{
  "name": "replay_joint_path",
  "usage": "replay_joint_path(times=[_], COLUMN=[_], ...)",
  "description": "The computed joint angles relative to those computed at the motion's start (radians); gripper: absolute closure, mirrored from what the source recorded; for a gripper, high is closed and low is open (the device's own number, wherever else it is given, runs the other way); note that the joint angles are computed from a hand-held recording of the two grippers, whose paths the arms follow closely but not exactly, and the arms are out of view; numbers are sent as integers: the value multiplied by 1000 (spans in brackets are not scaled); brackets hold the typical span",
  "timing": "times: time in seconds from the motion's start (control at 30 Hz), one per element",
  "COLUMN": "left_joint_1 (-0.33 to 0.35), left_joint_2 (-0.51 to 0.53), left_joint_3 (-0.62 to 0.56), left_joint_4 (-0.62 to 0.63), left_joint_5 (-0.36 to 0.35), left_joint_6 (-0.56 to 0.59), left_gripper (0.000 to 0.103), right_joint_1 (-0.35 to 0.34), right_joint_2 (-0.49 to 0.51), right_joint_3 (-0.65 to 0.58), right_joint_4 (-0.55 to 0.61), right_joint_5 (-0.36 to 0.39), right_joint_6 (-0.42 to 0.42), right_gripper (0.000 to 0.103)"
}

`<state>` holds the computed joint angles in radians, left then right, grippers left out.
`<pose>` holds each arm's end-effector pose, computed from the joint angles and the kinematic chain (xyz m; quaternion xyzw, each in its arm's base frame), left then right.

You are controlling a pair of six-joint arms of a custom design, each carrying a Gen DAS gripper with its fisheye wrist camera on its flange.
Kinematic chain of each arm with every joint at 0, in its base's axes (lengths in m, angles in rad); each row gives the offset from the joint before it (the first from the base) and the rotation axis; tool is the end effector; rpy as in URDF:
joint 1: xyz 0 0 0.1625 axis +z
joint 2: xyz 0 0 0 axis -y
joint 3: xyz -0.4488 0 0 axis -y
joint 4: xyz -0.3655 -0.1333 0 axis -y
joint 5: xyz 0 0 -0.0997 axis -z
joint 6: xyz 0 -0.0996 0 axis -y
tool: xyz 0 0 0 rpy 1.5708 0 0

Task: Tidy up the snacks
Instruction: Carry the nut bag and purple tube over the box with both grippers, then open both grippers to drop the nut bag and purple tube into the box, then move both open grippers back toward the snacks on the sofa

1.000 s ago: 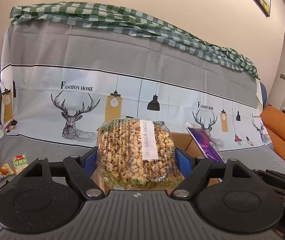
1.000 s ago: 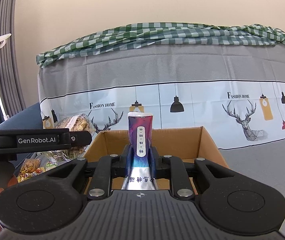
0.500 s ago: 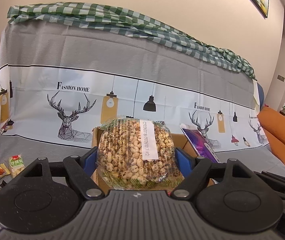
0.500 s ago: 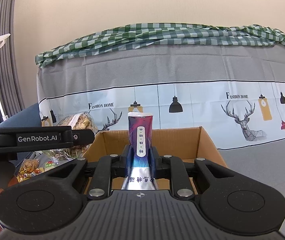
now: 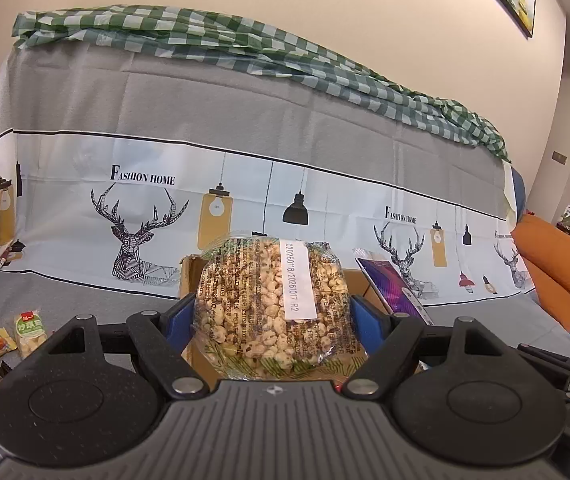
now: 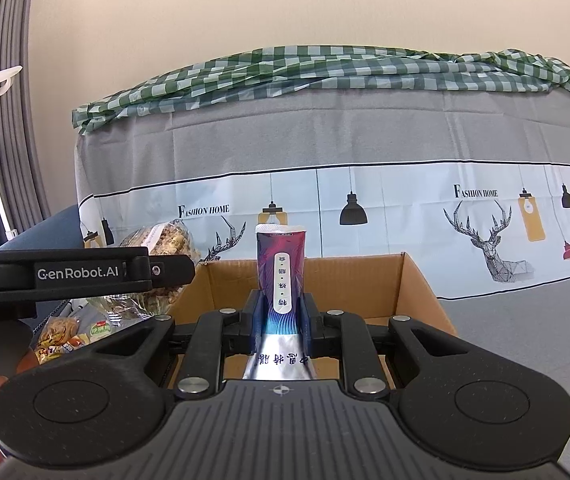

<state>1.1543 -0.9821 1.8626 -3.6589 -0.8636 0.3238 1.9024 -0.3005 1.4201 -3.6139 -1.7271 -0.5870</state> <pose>-0.0569 -0.6180 0.3202 0.0961 0.7911 -0.5453 0.2601 0.3480 -0.6487 -0.0134 0.3645 -0.8155 0.4316 0.1259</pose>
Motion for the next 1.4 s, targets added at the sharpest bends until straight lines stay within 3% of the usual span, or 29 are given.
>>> replay_joint_path(times=[0.33,0.43,0.5,0.57,0.8,0.9,0.97,1.03,1.23,1.3,1.4], left_joint_1=[0,2,2,3,7,11,12,17,55,78,123], left_joint_2=[-7,-14,-17,-23,-66,-100,-127,-165,-284,-315,-337], left_joint_3=[7,8,10,15,46,69,86,110,133,138,168], left_joint_4=[5,28,24,21,-4,-14,5,35,144,168,155], left_joint_5=[-23,-38,-43,-45,-22,-14,7,25,43,42,42], left_joint_6=[-7,-20,-13,-10,4,16,21,14,68,93,91], left_gripper=[20,19,19,18,19,37,61,79,83,83,83], right_joint_1=[-1,-2,2,5,22,37,48,62,99,110,127], right_joint_2=[0,-5,-2,2,24,41,55,71,114,124,139], right_joint_3=[0,-3,-12,-20,-48,-57,-64,-73,-94,-94,-92], right_joint_4=[0,42,61,61,89,90,87,79,88,100,108], right_joint_5=[1,-5,-32,-43,-56,-56,-54,-56,-18,25,72], right_joint_6=[-1,14,34,58,120,119,117,113,144,158,162], right_gripper=[83,78,57,50,47,47,47,47,50,68,73])
